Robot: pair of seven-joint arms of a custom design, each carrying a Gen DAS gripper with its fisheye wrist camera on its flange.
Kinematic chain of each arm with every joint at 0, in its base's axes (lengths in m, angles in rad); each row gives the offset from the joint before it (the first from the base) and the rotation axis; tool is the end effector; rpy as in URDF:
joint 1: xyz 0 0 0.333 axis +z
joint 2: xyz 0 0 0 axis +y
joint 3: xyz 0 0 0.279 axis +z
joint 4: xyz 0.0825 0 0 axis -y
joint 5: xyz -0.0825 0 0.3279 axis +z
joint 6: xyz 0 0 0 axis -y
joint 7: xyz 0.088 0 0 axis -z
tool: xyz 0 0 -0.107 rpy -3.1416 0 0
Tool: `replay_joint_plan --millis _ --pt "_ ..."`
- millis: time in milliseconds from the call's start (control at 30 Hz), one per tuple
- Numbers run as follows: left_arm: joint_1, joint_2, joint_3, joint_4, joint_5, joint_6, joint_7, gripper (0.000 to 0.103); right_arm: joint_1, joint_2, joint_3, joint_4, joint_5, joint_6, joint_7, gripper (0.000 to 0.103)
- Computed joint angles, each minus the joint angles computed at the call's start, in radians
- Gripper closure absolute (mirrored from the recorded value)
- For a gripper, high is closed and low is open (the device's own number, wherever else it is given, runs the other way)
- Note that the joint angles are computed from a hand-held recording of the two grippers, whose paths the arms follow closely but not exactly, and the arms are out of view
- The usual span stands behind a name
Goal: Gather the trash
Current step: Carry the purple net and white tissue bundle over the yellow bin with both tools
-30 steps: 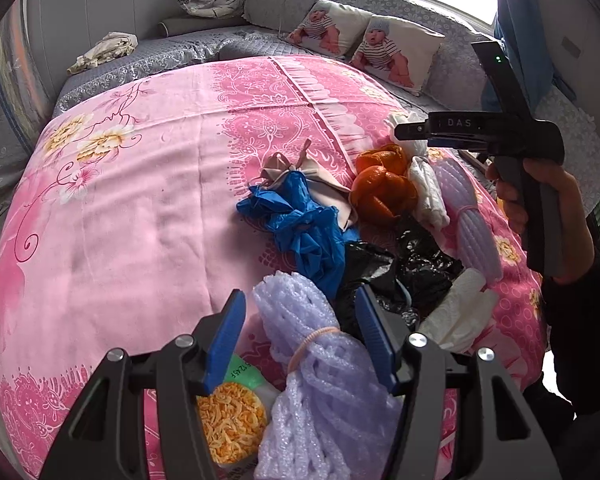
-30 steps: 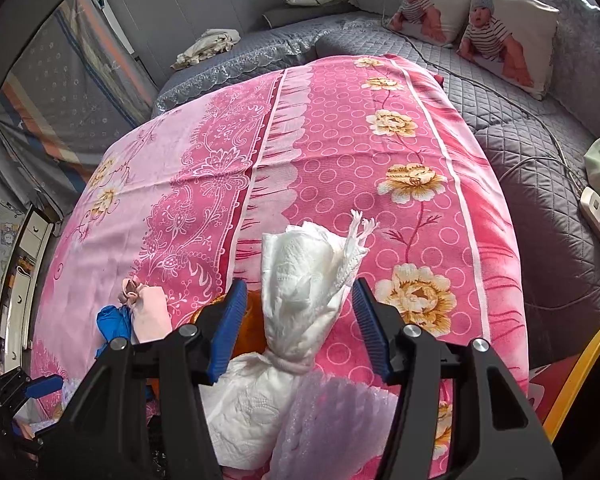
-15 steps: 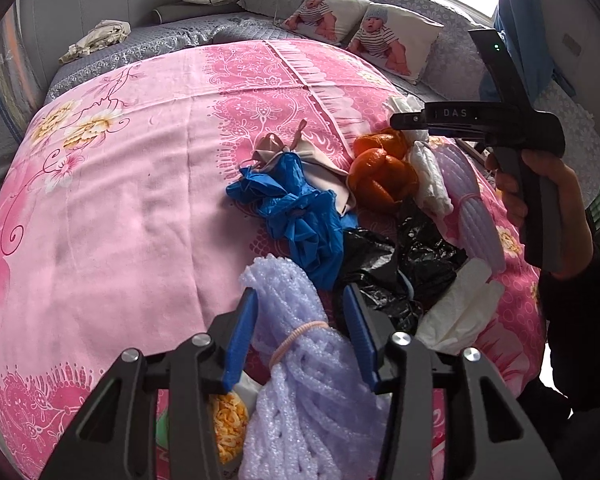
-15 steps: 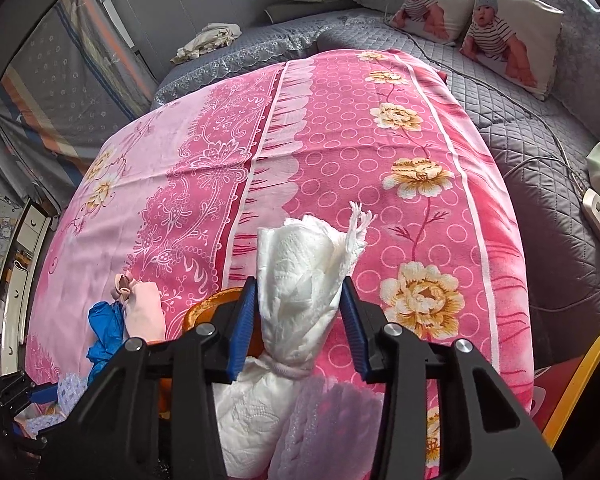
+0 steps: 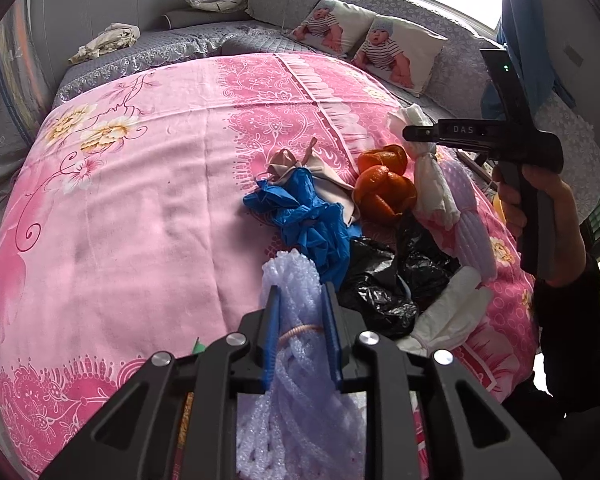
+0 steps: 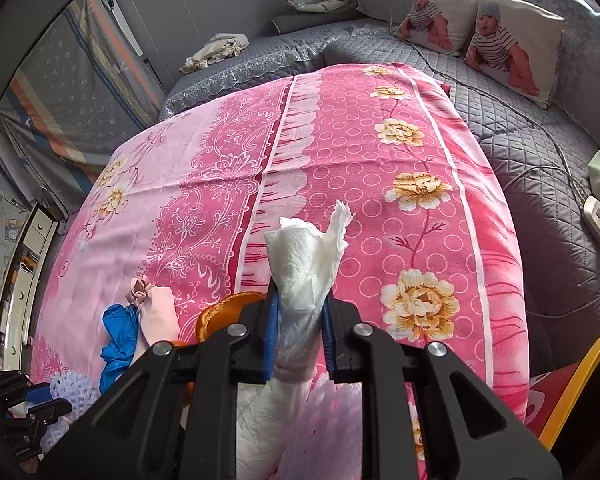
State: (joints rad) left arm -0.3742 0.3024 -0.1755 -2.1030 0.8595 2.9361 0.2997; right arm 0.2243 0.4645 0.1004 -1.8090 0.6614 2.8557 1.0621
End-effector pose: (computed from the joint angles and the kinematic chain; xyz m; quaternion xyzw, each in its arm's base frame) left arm 0.4517 -0.3291 0.3294 -0.6556 0.6927 -0.2682 0.1355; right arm 0.6070 0.1615 0.3466 -0.7377 0.5882 -0.0801 0.3218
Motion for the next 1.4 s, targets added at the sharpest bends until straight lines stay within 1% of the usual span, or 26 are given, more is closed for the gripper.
replay_joint_plan --millis 133,333,467,700,867,1000,1167,1400 --pt "-0.009 -0.026 0.022 -0.017 0.046 0.014 -0.062 0.084 -0.017 -0.026 0.021 -0.019 0.039 0.020 -0.039 0.086" --pt "-0.007 -0.054 0.019 -0.024 0.100 0.008 -0.120 0.084 -0.032 -0.068 0.034 -0.047 0.093 0.030 -0.091 0.086" --pt "-0.001 -0.056 0.003 -0.011 0.101 0.000 -0.119 0.084 -0.041 -0.100 0.042 -0.073 0.139 0.037 -0.135 0.086" --pt "-0.018 -0.022 -0.005 0.048 0.105 -0.003 -0.111 0.084 -0.055 -0.162 0.041 -0.122 0.224 0.048 -0.221 0.086" --pt "-0.034 0.024 -0.014 0.113 0.077 0.001 -0.066 0.084 -0.069 -0.210 0.032 -0.156 0.299 0.054 -0.289 0.086" --pt "-0.057 0.061 -0.010 0.169 0.056 0.002 -0.036 0.084 -0.076 -0.247 0.016 -0.180 0.350 0.063 -0.336 0.086" --pt "-0.078 0.123 -0.022 0.260 0.002 -0.004 0.046 0.084 -0.086 -0.291 -0.012 -0.213 0.388 0.070 -0.374 0.086" --pt "-0.103 0.225 -0.051 0.406 -0.109 -0.023 0.194 0.084 -0.107 -0.352 -0.049 -0.265 0.442 0.091 -0.434 0.086"
